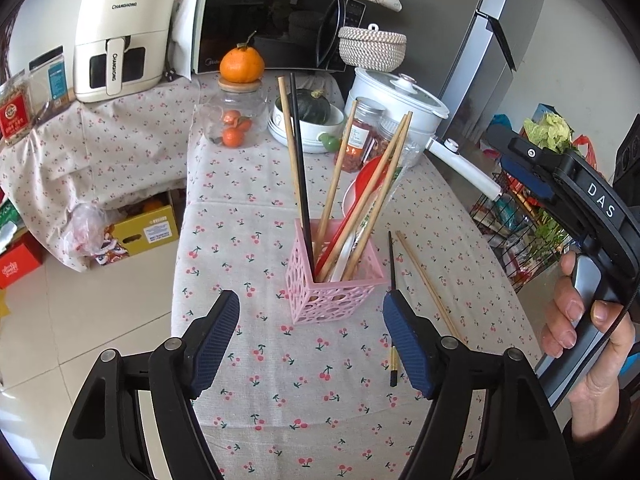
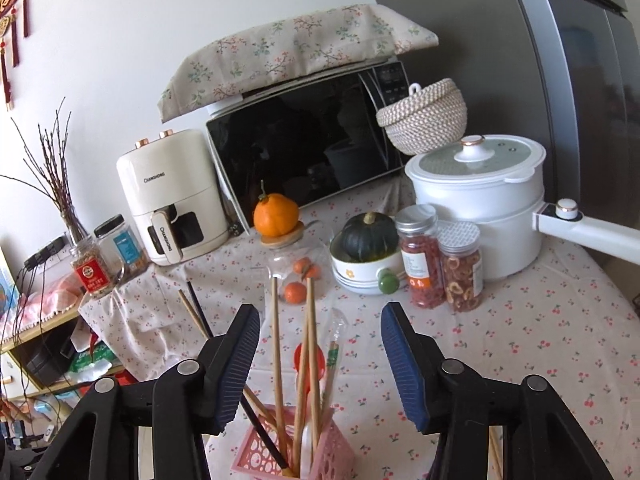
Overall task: Organize utensils
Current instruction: 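Lower the wooden chopstick into the pink basket and open the right tool, then grasp the last black chopstick with the left tool and lift it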
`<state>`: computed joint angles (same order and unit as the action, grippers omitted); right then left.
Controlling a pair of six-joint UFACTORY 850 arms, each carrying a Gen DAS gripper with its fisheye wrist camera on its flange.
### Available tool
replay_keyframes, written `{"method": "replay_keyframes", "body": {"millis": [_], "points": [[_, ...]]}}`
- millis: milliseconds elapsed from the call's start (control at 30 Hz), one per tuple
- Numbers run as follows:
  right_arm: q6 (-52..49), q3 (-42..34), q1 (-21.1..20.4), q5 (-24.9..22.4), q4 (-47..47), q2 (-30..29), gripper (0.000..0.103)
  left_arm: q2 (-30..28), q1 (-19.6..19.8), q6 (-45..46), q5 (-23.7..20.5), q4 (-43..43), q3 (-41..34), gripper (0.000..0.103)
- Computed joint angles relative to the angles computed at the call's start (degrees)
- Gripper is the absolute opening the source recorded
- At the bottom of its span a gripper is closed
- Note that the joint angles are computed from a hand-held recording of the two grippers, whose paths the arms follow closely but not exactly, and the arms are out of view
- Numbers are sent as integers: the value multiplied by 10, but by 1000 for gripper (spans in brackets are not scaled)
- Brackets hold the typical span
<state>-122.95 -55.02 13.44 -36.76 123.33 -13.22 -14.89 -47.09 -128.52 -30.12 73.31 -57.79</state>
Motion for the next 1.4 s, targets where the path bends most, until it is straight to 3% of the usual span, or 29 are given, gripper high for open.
{"method": "replay_keyframes", "body": {"millis": [167,300,633,833,933,1000,1067,1333,1400], "points": [[32,-3,-30,34,-50,5,76,-22,-5,45,15,-37,-32,80],[84,-10,-58,67,-111,-2,89,-59,-12,133,15,-101,-78,82],[219,-33,-119,123,-280,-30,95,-191,-9,447,41,-368,-245,82],[440,-77,-132,145,-509,-82,96,-294,4,551,-28,-439,-381,81],[505,-94,-136,139,-583,-105,96,-339,20,577,-51,-471,-440,66],[530,-105,-140,138,-620,-117,96,-371,32,605,-66,-502,-481,46],[538,-113,-143,142,-635,-126,96,-405,41,623,-95,-516,-527,36],[583,-148,-154,137,-670,-155,96,-489,62,627,-168,-505,-644,26],[581,-151,-155,136,-666,-157,96,-506,66,641,-182,-521,-668,17]]}}
